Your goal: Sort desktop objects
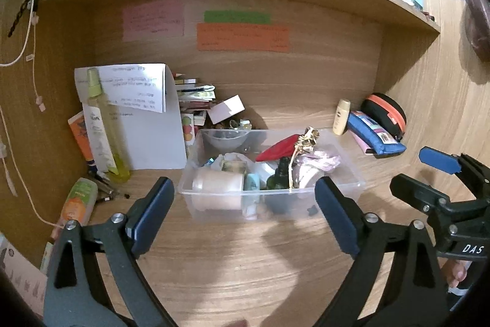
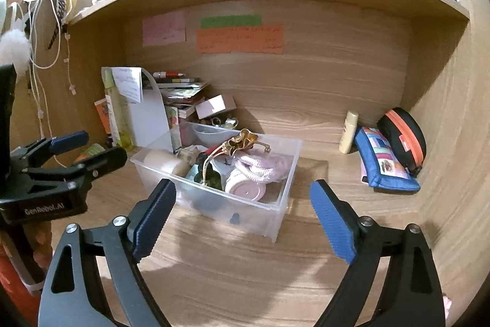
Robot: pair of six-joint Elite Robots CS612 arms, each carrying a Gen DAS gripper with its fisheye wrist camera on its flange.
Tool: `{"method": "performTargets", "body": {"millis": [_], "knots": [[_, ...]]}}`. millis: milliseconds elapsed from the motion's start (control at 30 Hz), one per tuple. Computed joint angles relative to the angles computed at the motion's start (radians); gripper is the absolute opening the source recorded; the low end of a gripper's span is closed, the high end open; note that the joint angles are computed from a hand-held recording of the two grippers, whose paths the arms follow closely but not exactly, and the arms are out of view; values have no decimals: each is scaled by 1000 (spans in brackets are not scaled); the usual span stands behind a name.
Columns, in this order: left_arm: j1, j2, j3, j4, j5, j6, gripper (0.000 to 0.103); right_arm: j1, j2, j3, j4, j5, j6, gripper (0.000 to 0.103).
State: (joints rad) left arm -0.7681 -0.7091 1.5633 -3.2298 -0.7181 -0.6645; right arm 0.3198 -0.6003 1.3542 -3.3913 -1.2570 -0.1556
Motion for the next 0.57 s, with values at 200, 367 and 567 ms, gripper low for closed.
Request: {"method": "performTargets", "body": {"millis": [200,367,567], "knots": [[-7,0,1,6,4,-13,94,-7,-11,21,-11,15,17,89],[-13,6,-9,6,20,-1,94,-11,-11,32,-45,5,43,101],[-9,11,-12,-26,6,8,94,-14,-12,31,-45,6,40,101]]}}
